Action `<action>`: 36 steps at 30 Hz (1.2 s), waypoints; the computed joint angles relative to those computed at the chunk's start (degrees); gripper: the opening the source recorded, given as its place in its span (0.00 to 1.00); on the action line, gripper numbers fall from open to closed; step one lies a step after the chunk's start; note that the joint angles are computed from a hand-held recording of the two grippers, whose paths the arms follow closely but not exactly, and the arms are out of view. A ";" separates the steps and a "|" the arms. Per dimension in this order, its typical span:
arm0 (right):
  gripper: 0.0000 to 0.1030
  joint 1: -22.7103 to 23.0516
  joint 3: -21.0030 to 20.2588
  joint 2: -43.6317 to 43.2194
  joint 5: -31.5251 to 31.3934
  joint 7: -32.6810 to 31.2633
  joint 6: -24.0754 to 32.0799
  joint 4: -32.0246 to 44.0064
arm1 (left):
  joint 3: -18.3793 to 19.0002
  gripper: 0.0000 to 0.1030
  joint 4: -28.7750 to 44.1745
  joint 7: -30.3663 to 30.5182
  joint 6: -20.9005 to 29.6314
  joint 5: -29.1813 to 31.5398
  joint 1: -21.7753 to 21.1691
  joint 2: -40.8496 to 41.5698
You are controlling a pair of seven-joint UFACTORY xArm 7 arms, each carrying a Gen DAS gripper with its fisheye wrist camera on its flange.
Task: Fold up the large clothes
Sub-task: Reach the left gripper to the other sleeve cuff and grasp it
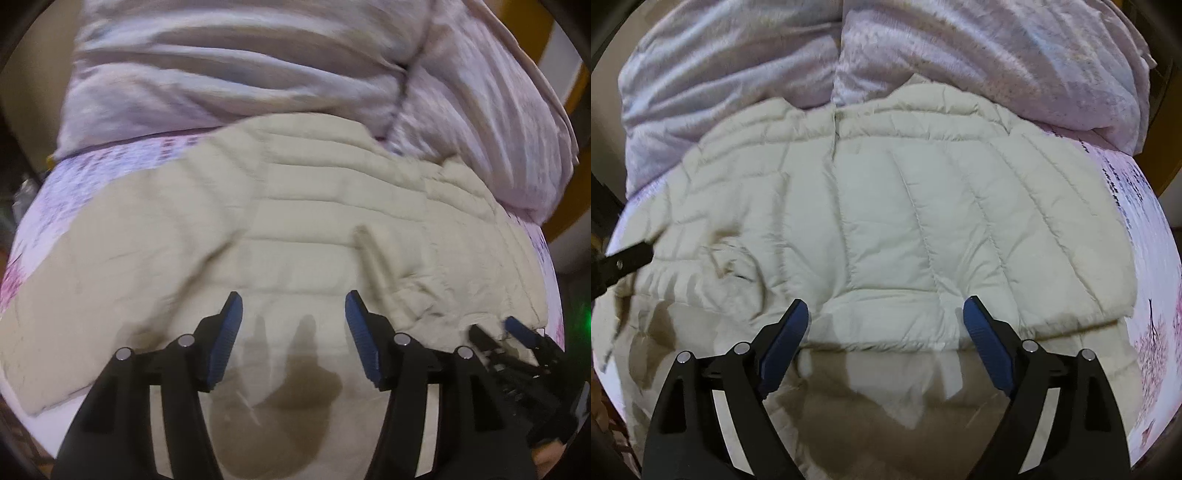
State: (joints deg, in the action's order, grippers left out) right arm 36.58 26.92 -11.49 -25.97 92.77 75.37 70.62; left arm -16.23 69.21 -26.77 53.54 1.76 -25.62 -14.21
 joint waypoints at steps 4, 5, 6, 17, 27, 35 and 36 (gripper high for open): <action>0.87 0.67 0.93 1.27 -1.42 1.00 0.91 2.32 | 2.60 0.56 -5.69 0.59 1.40 -0.73 2.21 -7.08; 0.87 0.94 0.97 1.52 -1.67 1.06 0.80 2.73 | 3.18 0.56 -7.36 0.58 2.19 -0.51 3.21 -9.20; 0.87 1.31 1.16 1.94 -1.94 1.29 0.65 3.26 | 3.37 0.56 -8.82 0.41 2.63 -0.43 3.99 -10.90; 0.87 6.42 0.37 6.96 -2.66 1.09 -2.66 6.77 | 9.76 0.56 -21.15 2.16 10.68 3.51 17.80 -28.25; 0.87 9.19 -1.31 8.89 -3.13 0.10 -3.38 8.75 | 12.81 0.56 -26.33 2.55 14.31 5.59 27.27 -32.05; 0.87 9.03 -1.66 7.69 -1.89 0.15 -4.25 7.22 | 11.98 0.55 -29.19 2.22 12.63 5.50 28.05 -33.67; 0.87 8.90 -1.62 7.52 -1.71 0.23 -4.35 6.96 | 12.09 0.54 -29.40 2.19 12.20 5.35 28.01 -33.73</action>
